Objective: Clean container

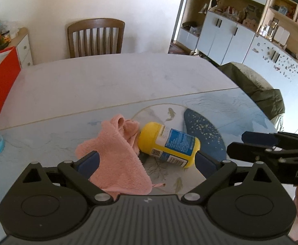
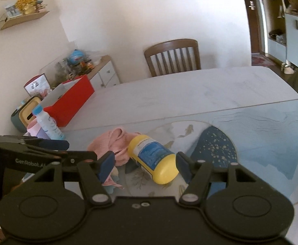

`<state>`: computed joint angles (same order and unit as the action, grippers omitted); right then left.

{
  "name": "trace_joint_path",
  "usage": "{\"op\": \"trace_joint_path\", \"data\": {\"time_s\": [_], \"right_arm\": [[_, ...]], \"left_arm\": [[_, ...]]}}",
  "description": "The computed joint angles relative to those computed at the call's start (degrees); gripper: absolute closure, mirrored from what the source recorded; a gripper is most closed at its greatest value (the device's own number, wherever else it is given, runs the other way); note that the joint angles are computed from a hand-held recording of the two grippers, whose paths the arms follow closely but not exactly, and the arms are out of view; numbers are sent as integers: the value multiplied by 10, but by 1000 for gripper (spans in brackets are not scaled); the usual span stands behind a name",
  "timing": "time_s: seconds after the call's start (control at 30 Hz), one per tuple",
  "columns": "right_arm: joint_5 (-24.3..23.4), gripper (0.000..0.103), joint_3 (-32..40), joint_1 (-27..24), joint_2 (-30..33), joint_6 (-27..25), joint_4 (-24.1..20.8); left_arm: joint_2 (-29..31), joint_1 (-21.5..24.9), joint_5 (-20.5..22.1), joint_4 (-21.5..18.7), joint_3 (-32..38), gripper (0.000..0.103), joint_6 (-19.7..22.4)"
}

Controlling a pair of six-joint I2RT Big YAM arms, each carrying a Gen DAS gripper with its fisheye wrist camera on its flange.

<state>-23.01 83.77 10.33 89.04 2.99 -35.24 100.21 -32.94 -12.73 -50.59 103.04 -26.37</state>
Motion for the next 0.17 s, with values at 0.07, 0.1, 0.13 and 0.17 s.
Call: {"op": "trace_joint_path", "data": {"time_s": [0.07, 0.1, 0.13, 0.17], "right_arm": [[17, 37, -8, 5, -8, 6, 6], [26, 37, -11, 7, -11, 9, 9], [37, 37, -12, 10, -13, 11, 10], [47, 37, -11, 12, -13, 12, 5]], "left_arm": [[-1, 0, -2, 2, -1, 3, 1], [-2, -1, -1, 4, -3, 3, 1], [-3, -1, -1, 5, -3, 3, 0], [-4, -1, -3, 5, -4, 3, 0]]}}
